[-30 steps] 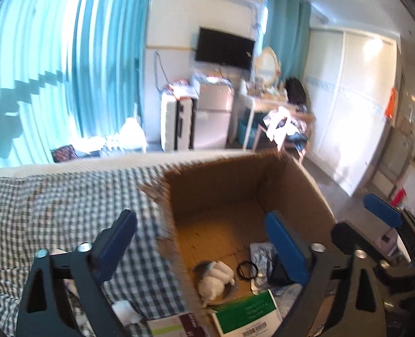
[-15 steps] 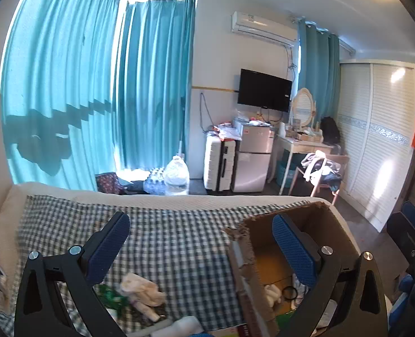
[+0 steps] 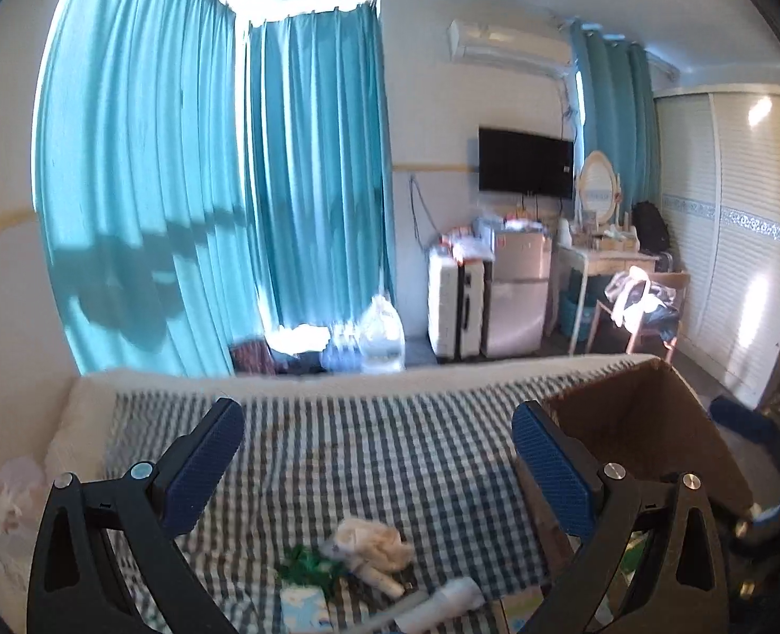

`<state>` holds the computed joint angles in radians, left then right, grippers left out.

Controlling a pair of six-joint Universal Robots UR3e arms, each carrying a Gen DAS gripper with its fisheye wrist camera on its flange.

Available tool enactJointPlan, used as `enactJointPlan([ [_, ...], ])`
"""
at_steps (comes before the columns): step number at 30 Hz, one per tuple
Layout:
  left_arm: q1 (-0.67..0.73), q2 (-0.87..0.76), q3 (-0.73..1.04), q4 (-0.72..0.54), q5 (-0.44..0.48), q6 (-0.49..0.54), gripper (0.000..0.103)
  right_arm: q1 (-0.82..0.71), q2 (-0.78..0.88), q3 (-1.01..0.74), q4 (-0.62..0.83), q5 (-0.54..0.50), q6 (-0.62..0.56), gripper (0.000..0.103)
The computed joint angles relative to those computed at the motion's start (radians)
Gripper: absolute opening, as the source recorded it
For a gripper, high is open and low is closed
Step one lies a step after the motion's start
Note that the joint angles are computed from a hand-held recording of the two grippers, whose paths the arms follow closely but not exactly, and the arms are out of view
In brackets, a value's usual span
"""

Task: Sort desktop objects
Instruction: 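Move both tools back over the items on the bedspread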

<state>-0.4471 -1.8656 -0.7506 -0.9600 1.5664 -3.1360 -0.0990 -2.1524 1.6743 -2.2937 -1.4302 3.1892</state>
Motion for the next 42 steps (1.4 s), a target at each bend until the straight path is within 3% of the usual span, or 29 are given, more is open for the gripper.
enactJointPlan([
  [6, 0.106, 0.035, -0.089, -0.006, -0.042, -0.027, 0.103, 0.232, 0.173, -0.014, -0.085, -0.135, 0.036, 0.103],
  [10, 0.156, 0.042, -0.155, -0.012, -0.050, -0.043, 0.103, 0.286, 0.259, -0.018, -0.107, -0.155, 0.048, 0.103],
  [21, 0.210, -0.003, -0.422, 0.027, -0.013, 0.003, 0.103, 0.284, 0.417, 0.062, -0.165, -0.121, 0.043, 0.103],
  [25, 0.238, -0.042, -0.489, -0.009, -0.050, -0.001, 0.103, 0.279, 0.483, 0.067, -0.131, -0.114, 0.019, 0.103],
  [35, 0.236, -0.121, -0.536, -0.057, -0.035, 0.024, 0.103, 0.259, 0.619, 0.105, -0.105, -0.062, 0.039, 0.103],
  [42, 0.206, -0.191, -0.498, -0.117, 0.001, 0.034, 0.103, 0.283, 0.735, 0.056, -0.081, -0.088, 0.031, 0.103],
])
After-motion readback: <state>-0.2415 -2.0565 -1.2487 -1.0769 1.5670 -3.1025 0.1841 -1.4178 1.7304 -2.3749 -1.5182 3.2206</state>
